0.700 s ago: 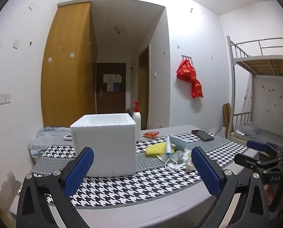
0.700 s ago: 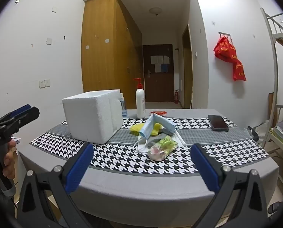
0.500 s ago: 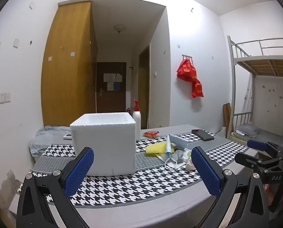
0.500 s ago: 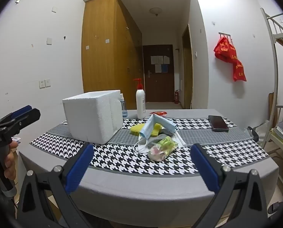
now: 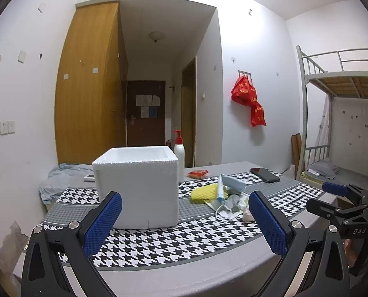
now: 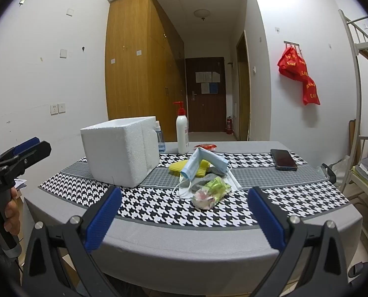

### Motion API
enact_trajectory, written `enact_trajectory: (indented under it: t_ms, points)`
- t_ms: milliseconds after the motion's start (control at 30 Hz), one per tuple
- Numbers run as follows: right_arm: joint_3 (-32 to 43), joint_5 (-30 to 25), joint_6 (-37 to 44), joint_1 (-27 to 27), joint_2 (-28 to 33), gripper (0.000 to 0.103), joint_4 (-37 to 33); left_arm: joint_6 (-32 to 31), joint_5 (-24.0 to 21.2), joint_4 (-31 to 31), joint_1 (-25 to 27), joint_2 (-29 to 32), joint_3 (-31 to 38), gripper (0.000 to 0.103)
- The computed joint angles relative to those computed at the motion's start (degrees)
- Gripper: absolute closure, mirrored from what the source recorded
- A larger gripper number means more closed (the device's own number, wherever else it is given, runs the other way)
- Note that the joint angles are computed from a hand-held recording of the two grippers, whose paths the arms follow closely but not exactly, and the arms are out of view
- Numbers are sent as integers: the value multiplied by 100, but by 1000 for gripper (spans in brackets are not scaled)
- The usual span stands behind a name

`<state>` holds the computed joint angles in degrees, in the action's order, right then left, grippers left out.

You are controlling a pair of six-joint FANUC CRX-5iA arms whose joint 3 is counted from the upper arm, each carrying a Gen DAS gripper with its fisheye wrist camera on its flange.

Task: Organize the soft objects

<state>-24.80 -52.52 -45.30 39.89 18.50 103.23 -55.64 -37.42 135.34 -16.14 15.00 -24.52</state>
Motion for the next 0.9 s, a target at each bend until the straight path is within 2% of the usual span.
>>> enact_trajectory:
  t_ms: [500,900]
  points:
    - [-10,-20,-83,-13,-5,0,28,-73,97,116,-39,2,33,1]
    - [6,-3,-59,-15,1,0,1,68,131,-26,3,32,66,1]
